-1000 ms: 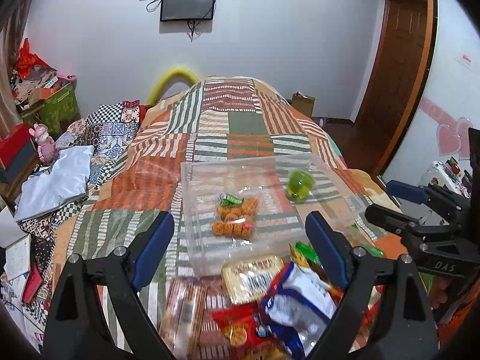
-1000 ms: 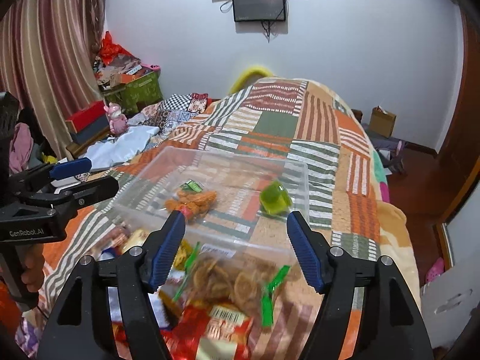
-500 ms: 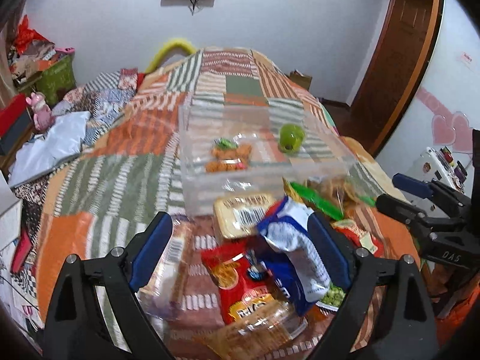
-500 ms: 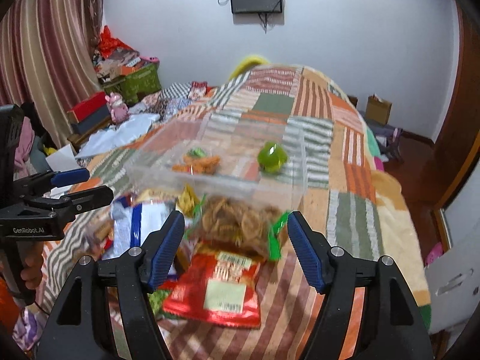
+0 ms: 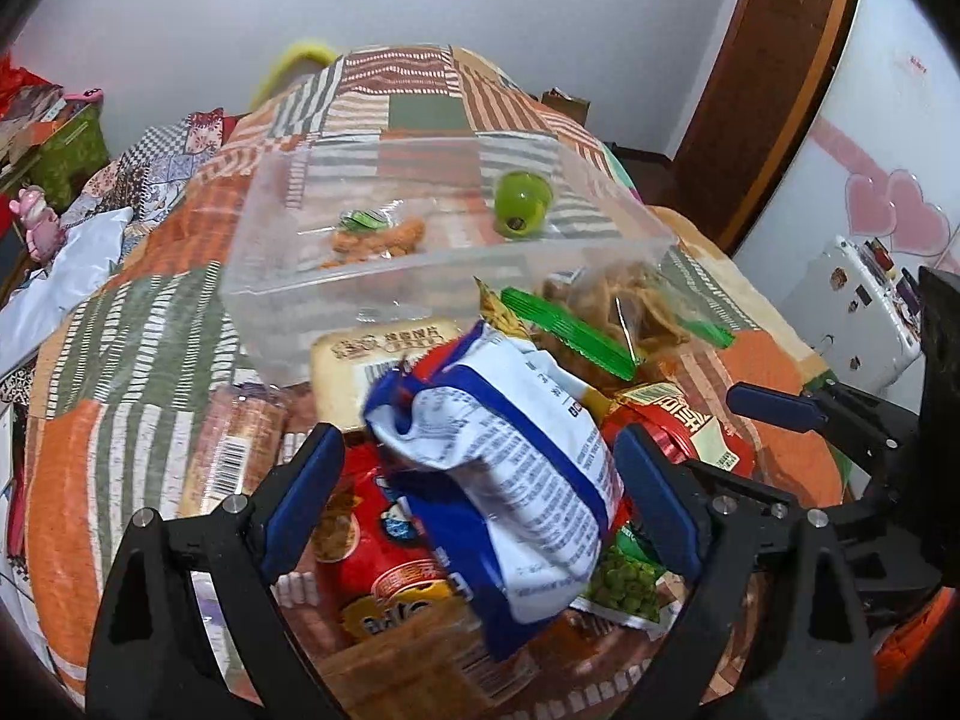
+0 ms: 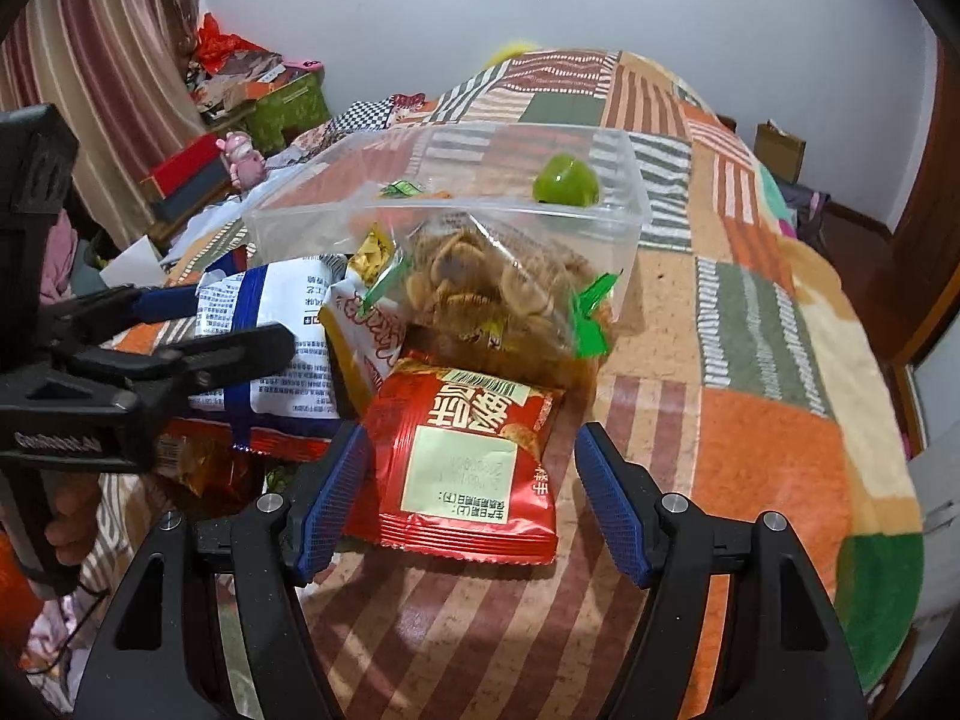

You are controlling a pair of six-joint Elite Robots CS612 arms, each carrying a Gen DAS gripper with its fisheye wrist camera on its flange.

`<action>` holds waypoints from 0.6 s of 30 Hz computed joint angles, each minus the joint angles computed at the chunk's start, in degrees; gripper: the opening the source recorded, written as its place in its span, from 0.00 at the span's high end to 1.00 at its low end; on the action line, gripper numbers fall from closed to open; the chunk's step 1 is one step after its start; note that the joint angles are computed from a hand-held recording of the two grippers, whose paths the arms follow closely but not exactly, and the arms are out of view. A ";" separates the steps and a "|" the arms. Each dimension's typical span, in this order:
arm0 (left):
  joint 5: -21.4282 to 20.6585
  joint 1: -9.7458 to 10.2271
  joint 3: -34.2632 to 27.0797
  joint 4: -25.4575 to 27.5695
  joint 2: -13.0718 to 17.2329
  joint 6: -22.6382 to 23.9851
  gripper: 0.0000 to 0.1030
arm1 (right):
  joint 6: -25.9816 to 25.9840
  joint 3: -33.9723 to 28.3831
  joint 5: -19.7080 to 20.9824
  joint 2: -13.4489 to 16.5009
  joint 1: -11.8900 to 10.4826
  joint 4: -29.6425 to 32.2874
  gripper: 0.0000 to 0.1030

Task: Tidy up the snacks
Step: 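Grasp the blue-and-white chip bag with the left gripper while the right grasps the red packet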

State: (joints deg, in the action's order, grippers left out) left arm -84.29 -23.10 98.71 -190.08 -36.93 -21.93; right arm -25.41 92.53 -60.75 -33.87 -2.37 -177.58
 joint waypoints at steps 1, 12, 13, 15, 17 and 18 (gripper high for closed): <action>0.16 -0.08 -0.33 0.43 0.21 -0.11 0.11 | 0.07 -0.02 0.30 -0.01 -0.07 0.23 0.34; -1.84 0.26 -0.14 -1.01 0.85 -0.23 0.30 | -0.07 -0.90 0.57 0.34 0.43 2.44 0.34; -1.80 0.28 0.22 -1.46 0.74 -0.33 0.31 | -0.14 -1.11 0.69 0.45 0.50 2.86 0.34; -1.52 0.34 0.83 -2.16 0.57 -0.38 0.31 | -0.18 -1.41 0.95 0.59 0.59 3.42 0.34; -0.87 0.30 1.42 -2.78 0.41 -0.70 0.31 | 0.18 -1.66 0.92 0.78 0.69 3.56 0.34; -0.54 0.29 1.73 -3.11 0.31 -0.87 0.31 | 0.36 -1.75 0.92 0.86 0.69 3.56 0.34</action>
